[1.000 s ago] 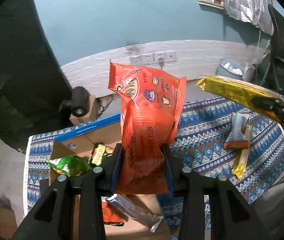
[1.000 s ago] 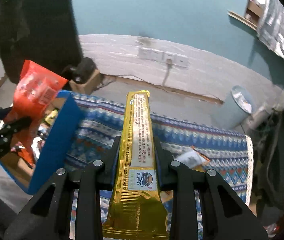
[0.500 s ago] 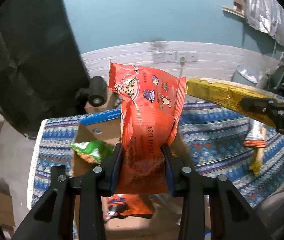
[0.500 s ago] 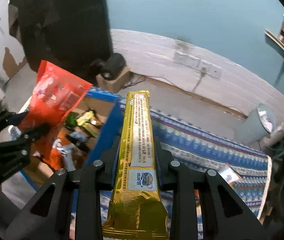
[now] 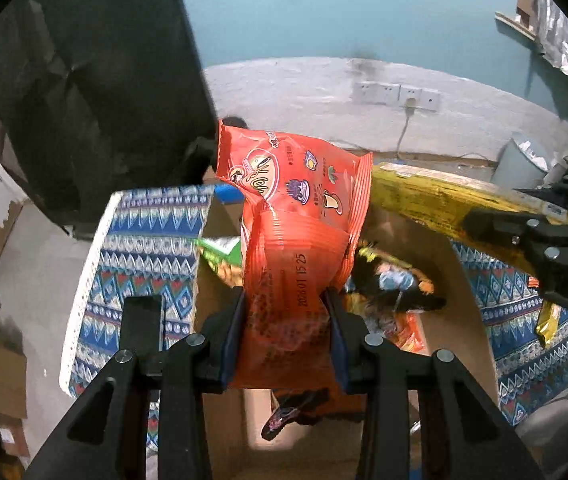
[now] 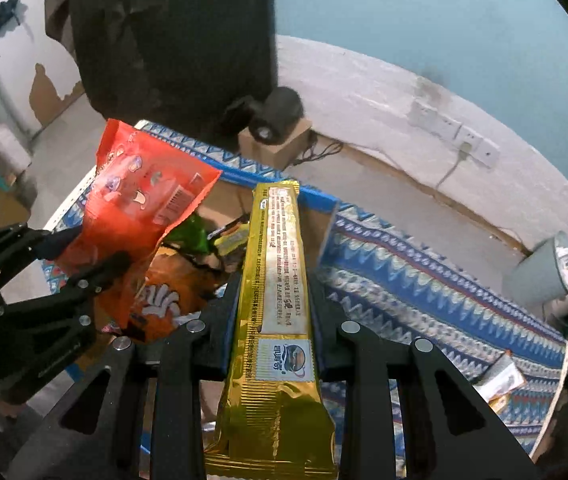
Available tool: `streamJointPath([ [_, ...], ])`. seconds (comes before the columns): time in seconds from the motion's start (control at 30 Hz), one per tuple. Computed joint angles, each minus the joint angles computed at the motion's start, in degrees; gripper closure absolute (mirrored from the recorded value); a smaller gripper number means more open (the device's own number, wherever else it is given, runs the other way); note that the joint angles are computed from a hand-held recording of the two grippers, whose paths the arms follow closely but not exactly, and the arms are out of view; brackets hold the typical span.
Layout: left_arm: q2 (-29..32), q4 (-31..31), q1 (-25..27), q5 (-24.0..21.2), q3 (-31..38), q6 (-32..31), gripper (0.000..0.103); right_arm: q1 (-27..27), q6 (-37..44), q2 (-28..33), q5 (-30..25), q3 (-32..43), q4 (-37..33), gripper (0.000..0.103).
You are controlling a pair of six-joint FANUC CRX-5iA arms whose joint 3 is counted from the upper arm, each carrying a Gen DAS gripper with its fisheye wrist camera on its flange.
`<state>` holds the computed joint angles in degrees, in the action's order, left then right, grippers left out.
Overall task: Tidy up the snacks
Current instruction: 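Lift both held snacks and carry them toward the cardboard box, then open both grippers over the box, dropping the orange bag and yellow bar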
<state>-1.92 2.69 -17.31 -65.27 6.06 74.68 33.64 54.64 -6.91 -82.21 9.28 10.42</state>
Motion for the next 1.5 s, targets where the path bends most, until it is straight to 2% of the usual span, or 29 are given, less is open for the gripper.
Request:
streamJointPath([
  [0.1,0.8,0.4,0.44,-1.52,-0.12,0.5,0.064,0.2,-0.18,1.29,-0.08,0.56,-1.44,0.076],
  [0.23,1.23,-2.71,-0.65,-2.54,0.64,1.56,0.062,0.2,0.58,2.3,0.16,1.24,-3.73,0.074],
  [0.33,1.67,-2.41,-0.18,-3.61,1.42,2.24,0.048,0.27,0.93,2.35,0.11,1.9,-4.95,0.067],
  [0.37,1.52,-2.53,-0.14,-3.42,1.47,2.72,0.044,0.53,0.84,2.02,0.25,1.78,-4.47,0.061],
  [0.53,1.14,-3.45,-1.02,-2.75,2.0,3.42,0.037,0.59,-0.14,0.98,-0.18,1.04,-2.55,0.057],
  [0.6,1.08,-3.57,-1.58,-2.63,2.01,3.35,0.037,0.14,-0.68,0.24,-0.38,0.33,-2.15,0.05],
  [0.7,1.31,-3.53,-2.59,-2.73,2.32,2.99,0.036,-0.62,-1.34,-0.99,-0.8,-0.93,-1.58,0.044],
  [0.9,2.09,-2.2,-4.82,-3.27,3.46,2.95,0.036,-2.88,-2.18,-4.38,-2.42,-4.85,-1.92,0.044],
  [1.07,2.61,-2.78,-7.89,-2.97,4.58,2.91,0.032,-5.25,-3.44,-7.45,-3.62,-8.04,-2.29,0.044],
  [1.33,4.23,-4.1,-13.07,-3.62,6.63,3.08,0.032,-9.04,-4.81,-12.16,-5.07,-12.39,-2.49,0.042],
  [1.5,5.59,-5.2,-16.16,-4.48,8.1,3.82,0.026,-11.94,-5.14,-14.61,-5.68,-14.45,-3.23,0.041],
])
